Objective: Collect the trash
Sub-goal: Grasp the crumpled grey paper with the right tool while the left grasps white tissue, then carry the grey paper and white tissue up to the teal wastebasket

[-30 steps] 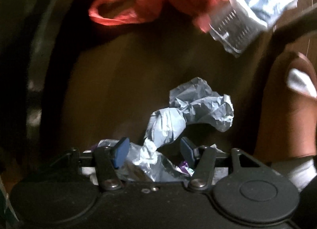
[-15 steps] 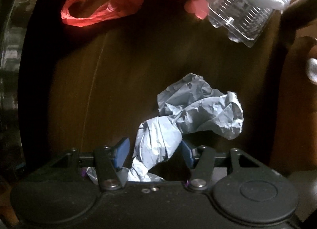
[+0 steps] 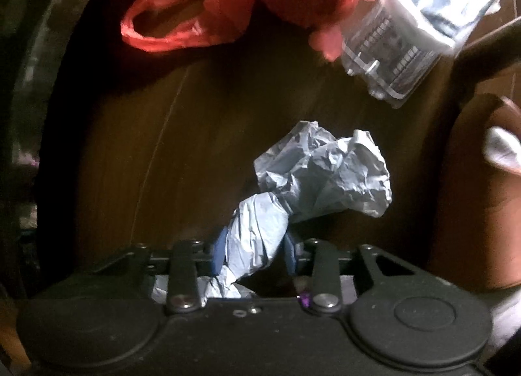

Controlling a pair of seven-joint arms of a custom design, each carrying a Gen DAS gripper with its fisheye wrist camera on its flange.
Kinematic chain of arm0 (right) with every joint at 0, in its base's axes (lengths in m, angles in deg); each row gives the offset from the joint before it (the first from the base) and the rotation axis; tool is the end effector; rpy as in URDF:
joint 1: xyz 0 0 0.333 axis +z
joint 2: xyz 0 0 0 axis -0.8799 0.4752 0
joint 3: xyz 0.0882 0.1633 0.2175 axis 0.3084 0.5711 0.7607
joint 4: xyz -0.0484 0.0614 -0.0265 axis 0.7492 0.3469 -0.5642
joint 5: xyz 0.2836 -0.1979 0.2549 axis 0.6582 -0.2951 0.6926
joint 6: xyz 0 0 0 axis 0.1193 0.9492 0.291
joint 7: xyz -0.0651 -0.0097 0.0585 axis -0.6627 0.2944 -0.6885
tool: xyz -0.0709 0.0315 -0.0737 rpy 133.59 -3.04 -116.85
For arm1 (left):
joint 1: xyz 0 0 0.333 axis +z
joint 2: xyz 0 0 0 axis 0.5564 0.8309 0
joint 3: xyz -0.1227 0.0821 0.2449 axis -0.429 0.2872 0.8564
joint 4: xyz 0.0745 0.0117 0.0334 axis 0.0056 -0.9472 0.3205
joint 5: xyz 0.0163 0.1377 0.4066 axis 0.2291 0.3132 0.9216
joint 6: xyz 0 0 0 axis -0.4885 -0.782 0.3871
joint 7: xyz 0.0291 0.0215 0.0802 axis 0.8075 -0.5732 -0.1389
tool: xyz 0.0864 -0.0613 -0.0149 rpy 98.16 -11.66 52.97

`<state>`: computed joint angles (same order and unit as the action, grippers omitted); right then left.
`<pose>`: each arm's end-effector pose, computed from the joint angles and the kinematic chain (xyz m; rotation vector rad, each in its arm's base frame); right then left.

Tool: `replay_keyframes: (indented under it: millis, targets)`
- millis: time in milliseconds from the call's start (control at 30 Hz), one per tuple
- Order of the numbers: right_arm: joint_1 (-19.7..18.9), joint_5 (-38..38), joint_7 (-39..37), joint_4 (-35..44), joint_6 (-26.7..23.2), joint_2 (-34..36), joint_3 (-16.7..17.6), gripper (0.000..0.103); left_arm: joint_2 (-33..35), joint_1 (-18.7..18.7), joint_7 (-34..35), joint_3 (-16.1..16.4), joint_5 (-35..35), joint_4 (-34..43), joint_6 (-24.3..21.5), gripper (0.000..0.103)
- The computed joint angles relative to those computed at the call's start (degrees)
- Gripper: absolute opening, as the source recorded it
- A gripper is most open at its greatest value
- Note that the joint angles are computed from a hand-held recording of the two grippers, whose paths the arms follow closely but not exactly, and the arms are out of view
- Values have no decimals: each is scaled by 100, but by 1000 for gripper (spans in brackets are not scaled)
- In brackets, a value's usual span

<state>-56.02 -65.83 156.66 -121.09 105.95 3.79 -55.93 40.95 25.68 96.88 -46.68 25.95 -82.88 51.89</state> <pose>0.7549 0.1310 0.3083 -2.1763 2.1218 0.3048 0.5709 -0.1695 0.2833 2.7273 -1.4154 0.1198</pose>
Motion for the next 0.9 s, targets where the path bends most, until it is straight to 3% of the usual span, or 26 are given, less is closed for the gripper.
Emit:
replay_keyframes:
  millis: [200, 400, 700, 900]
  targets:
    - [-26, 40, -204, -52, -77, -303, 50, 33, -282, -43, -193, -30, 132, 142, -320, 21]
    - [-87, 249, -672, -620, 20, -1085, 101, 33, -711, -115, -465, -144, 322, 313, -713, 21]
    - [-438, 872, -2035, -1172, -55, -2247, 32, 33, -1477, -282, -1215, -435, 971, 712, -1330, 21]
    - [-580, 1438, -3578, -1723, -223, -3217, -119, 33, -2052, -305, -1968, -685, 1443, 914, -1605, 21]
